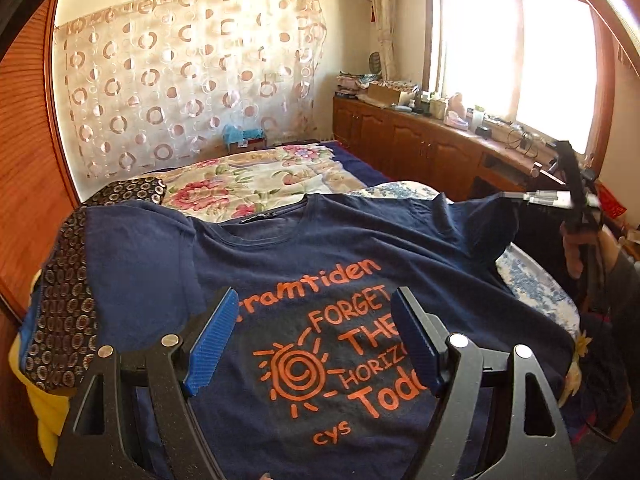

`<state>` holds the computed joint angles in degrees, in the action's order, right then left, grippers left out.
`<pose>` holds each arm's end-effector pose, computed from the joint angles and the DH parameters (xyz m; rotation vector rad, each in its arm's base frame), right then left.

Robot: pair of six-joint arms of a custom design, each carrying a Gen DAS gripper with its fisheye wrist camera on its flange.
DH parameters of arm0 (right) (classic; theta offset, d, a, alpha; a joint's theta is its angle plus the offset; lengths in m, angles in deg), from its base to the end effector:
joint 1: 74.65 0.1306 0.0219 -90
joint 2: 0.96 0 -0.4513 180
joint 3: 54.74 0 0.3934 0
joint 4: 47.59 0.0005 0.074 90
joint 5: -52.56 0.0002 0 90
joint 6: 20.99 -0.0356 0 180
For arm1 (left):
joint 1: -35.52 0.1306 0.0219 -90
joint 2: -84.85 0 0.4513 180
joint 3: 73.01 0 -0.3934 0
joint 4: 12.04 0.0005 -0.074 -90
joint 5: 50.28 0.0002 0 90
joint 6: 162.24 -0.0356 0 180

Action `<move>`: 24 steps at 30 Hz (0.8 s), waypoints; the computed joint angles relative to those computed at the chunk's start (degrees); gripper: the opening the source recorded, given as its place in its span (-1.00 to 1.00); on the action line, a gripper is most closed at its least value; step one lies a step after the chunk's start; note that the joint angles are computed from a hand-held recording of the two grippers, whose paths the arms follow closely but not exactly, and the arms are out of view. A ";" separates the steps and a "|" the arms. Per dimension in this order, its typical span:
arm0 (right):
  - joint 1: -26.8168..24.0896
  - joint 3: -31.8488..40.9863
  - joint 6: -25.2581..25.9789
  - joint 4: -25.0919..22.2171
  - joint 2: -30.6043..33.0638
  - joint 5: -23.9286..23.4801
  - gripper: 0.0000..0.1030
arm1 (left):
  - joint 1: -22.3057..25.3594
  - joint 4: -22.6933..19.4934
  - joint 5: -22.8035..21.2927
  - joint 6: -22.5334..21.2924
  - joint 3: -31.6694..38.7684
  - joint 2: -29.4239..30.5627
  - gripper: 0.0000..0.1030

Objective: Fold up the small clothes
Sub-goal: 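Fold the held sleeve over the shirt front and open the right gripper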

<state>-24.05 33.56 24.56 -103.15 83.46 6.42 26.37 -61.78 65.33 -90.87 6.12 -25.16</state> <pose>0.2938 0.3180 0.5281 0.1851 2.1644 -0.0335 0.3295 -0.0692 0.5479 0.7575 2.0973 -0.4181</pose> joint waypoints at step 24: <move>-3.94 8.17 12.17 4.71 10.36 -12.81 -0.11 | 4.98 0.39 0.18 1.84 -1.40 0.48 0.54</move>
